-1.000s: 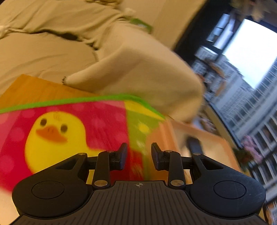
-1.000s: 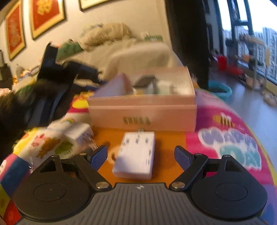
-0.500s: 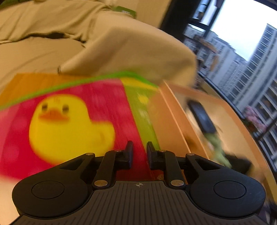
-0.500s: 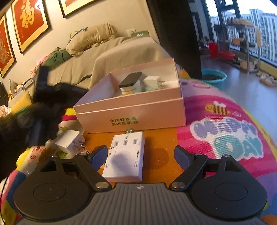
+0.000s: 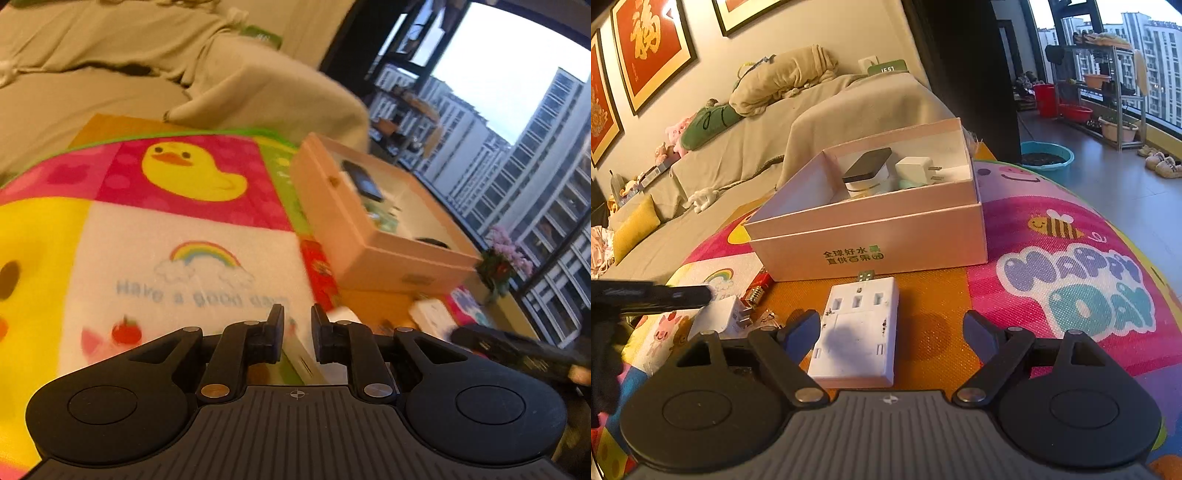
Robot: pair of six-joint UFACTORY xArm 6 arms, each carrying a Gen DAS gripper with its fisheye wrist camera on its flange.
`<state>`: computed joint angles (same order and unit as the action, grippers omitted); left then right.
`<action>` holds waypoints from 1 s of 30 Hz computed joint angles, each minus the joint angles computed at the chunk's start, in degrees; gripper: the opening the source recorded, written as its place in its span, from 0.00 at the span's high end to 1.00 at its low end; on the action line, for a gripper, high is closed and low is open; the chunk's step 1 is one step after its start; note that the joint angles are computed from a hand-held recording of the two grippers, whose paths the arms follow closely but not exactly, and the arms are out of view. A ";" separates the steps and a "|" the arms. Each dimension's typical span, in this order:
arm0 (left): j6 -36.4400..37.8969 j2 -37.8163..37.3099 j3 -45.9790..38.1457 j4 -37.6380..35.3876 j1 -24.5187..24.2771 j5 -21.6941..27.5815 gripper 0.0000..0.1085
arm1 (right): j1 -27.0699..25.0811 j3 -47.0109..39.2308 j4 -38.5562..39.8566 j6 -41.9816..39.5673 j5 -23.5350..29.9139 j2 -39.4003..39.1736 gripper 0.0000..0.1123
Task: Organize rigid objects
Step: 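Grasp the white cube charger with the left tool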
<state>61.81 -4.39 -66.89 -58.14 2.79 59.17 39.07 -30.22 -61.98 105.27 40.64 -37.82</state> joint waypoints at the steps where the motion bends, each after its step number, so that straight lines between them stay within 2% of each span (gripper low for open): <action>1: 0.40 -1.50 1.07 0.16 0.56 1.00 0.84 | 0.03 -0.05 0.14 -0.16 0.00 0.10 0.24; 5: 8.31 -9.06 6.44 -0.16 2.19 6.34 0.84 | 0.03 -0.24 0.46 -0.67 0.00 0.34 0.23; 7: 13.13 -12.51 9.15 0.07 0.94 5.53 0.83 | 0.05 -0.26 0.46 -0.66 0.01 0.35 0.23; 10: 18.95 -16.15 12.94 1.42 -4.14 -2.03 0.79 | 0.08 -0.26 0.47 -0.70 0.07 0.34 0.23; 12: 19.54 -16.29 13.68 -0.47 -6.65 -7.96 0.79 | 0.08 -0.19 0.48 -0.71 0.09 0.28 0.23; 14: 16.68 -14.25 11.89 -2.30 -7.49 -11.16 0.79 | 0.04 -0.15 0.37 -0.55 -0.02 0.25 0.23; 17: 9.08 -9.64 9.18 -0.26 -9.54 -19.87 0.79 | -0.15 0.02 0.18 -0.21 -0.38 0.17 0.23; 18: 6.30 -8.45 8.45 0.90 -9.32 -20.67 0.78 | -0.12 0.01 0.13 -0.11 -0.36 0.17 0.23; 20: 0.09 -6.15 6.52 2.84 -7.32 -17.58 0.78 | -0.17 0.12 -0.04 0.15 -0.48 0.06 0.23; 23: -4.15 -3.69 4.39 2.34 -3.69 -7.79 0.76 | -0.34 0.33 -0.25 0.54 -0.80 -0.17 0.23; 25: -2.44 -4.25 5.03 1.44 -2.52 -3.80 0.65 | -0.31 0.35 -0.24 0.60 -0.80 -0.21 0.23; 29: 3.62 -6.32 6.05 3.68 -1.24 4.88 0.65 | -0.30 0.36 -0.20 0.56 -0.78 -0.24 0.23; 30: 6.18 -7.29 7.04 3.59 -1.38 4.94 0.65 | -0.27 0.35 -0.17 0.51 -0.74 -0.25 0.23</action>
<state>67.99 -11.69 -59.85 -54.55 1.41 64.11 38.80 -29.87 -62.15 105.78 39.91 -38.07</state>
